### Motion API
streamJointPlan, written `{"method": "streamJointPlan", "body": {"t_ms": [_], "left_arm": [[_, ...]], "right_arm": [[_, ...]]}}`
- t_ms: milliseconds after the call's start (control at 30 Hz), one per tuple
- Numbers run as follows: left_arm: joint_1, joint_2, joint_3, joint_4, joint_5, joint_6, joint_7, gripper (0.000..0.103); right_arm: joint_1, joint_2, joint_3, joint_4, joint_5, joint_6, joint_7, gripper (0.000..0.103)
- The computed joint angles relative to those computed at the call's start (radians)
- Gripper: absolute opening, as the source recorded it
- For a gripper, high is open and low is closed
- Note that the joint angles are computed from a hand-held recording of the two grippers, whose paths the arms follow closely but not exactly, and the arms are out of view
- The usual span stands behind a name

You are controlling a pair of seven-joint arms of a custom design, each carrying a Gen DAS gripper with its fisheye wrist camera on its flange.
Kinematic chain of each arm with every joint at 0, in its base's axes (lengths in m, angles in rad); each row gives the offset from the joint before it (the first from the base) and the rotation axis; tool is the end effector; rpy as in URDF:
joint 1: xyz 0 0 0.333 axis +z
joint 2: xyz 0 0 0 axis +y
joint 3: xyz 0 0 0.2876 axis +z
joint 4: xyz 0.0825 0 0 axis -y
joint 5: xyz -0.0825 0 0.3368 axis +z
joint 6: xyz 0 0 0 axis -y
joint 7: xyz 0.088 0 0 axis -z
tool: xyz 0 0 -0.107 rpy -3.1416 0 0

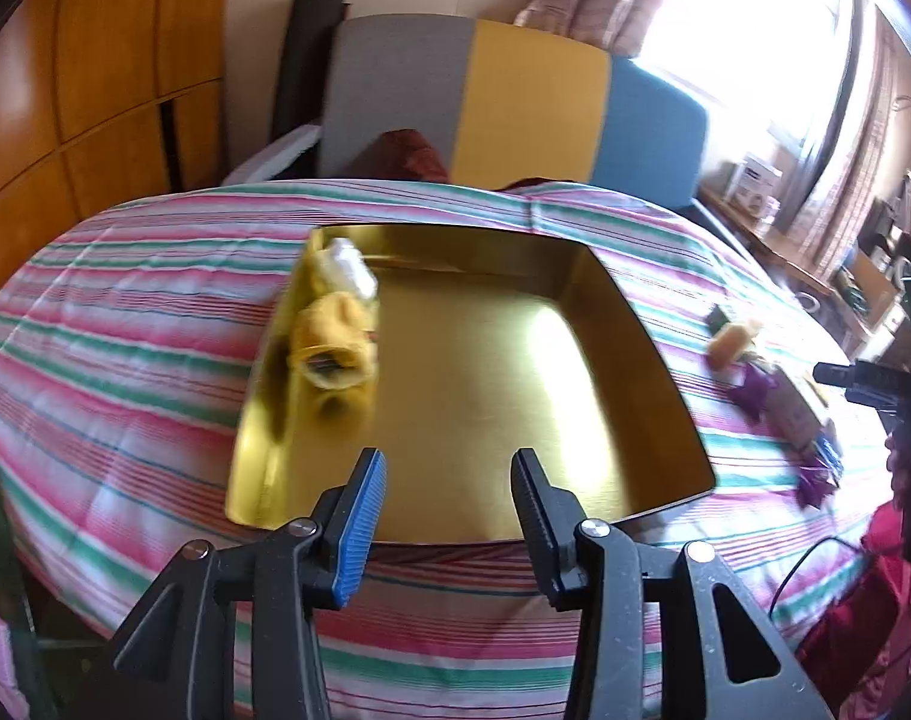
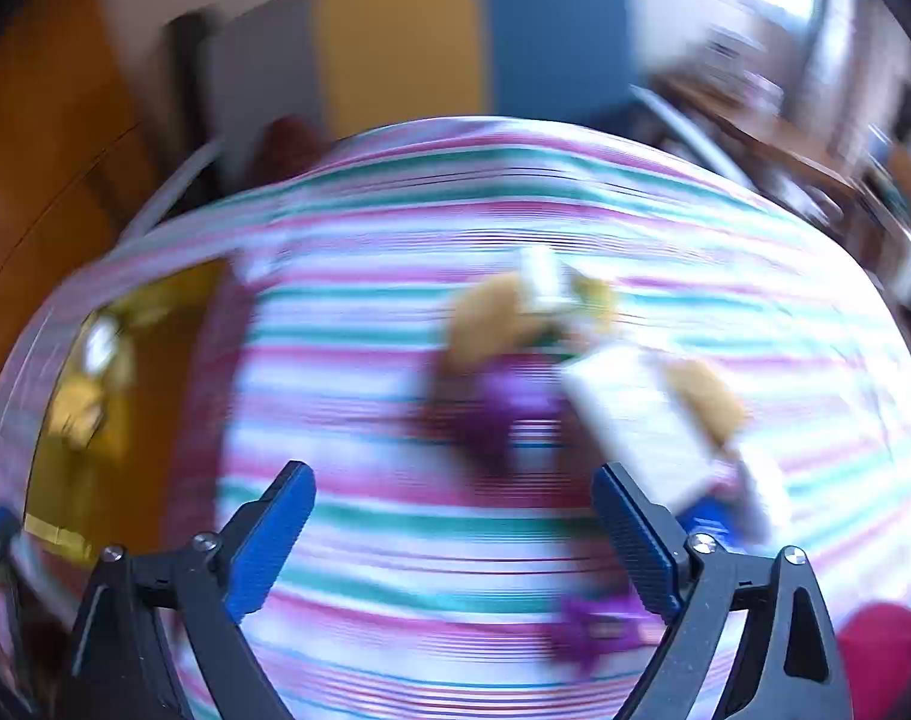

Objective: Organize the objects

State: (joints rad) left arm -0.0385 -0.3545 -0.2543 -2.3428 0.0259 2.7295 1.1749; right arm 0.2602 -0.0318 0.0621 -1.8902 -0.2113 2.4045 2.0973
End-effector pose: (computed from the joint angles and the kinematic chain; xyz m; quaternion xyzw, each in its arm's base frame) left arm 0.4354 -0.1444 0.5450 -0.6808 0.6379 -0.2996 0.1996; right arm 0.5225 0.1734 0.5610 -0.6482 0.7070 -0.1791 0.2189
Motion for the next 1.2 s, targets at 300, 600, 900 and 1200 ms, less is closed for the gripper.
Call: {"method": "streamJointPlan", "body": {"t_ms": [300,600,900,1200], "left_arm": [[-0.053,0.051,-0.001,0.056,-0.020,0.016,0.067,0.044],[-0.104,0.095,0.002,0.105,-0.054,0.002,0.140,0.044],[-0.214,0.160,0.014,0.189,-0.190,-0.026,0.371,0.044],[-0.288,0.367,-0.016,0.410,-0.303,-0.132,0.570,0.044]], "right_arm": [[-0.112,-0.039,-0.080,-0.078,0.102,-0.138,0.192,0.099],[-0.078,-0.019,-0.054,-0.129,0.380,-0.038,-0.146,0.103],[-0.058,-0.050,-0.048,-0.161,0.593,0.066,-0.360,0.100],[-0.095,-0.029,-0.080,-0.186,0.543,0.119,-0.143,0.099]]}}
